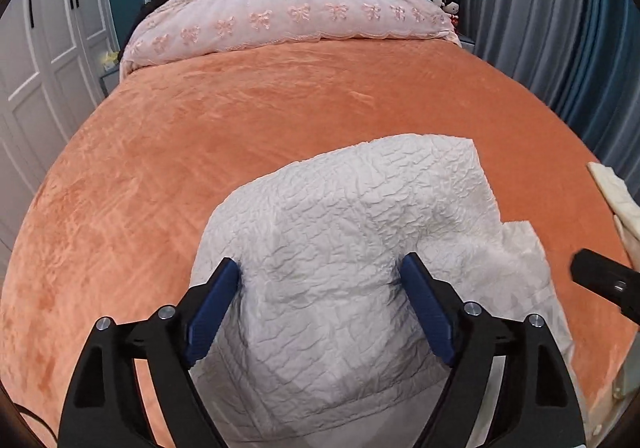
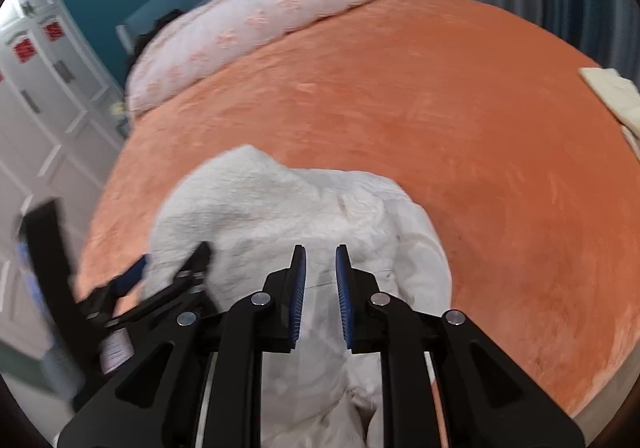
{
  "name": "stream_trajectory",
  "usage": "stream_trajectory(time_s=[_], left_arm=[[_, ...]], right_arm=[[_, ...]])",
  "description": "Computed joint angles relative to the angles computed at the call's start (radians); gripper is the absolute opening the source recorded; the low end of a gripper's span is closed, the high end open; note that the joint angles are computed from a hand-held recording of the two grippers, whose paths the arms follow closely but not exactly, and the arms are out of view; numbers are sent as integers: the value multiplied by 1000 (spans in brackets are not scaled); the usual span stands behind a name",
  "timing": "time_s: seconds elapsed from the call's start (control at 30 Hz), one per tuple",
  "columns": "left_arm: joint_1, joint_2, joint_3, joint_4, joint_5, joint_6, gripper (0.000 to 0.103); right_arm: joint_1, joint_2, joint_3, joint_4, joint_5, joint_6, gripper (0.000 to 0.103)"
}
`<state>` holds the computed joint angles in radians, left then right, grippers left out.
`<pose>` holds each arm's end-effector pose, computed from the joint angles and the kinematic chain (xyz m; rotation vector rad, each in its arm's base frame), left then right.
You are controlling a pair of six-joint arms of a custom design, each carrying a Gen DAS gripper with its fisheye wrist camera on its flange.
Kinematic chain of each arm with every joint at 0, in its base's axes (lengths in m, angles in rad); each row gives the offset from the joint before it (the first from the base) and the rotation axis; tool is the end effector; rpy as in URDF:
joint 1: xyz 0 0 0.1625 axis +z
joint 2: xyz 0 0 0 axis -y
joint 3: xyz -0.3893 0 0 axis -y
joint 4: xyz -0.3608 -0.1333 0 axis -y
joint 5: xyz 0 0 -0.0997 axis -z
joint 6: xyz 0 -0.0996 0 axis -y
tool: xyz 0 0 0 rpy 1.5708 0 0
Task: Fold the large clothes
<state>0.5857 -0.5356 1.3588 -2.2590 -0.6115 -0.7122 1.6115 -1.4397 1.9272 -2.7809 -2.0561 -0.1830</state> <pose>-0.4405 -0.5501 0.0265 0.3919 2.2613 -0.7928 0.1072 -0.4988 0.3793 0.0462 -2.4845 0.8890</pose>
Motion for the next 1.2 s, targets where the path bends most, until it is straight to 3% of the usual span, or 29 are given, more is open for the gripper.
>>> stream_trajectory(time_s=[0.13, 0.63, 1.2], left_arm=[[8, 24, -24, 11, 6, -8, 82], [27, 66, -52, 14, 30, -22, 94], [22, 117, -30, -88, 115, 27, 98]], right_arm=[[-33, 63, 6, -66, -41, 19, 12], [-110, 164, 59, -276, 27, -115, 12], [-158, 188, 93, -371, 103, -153, 11]])
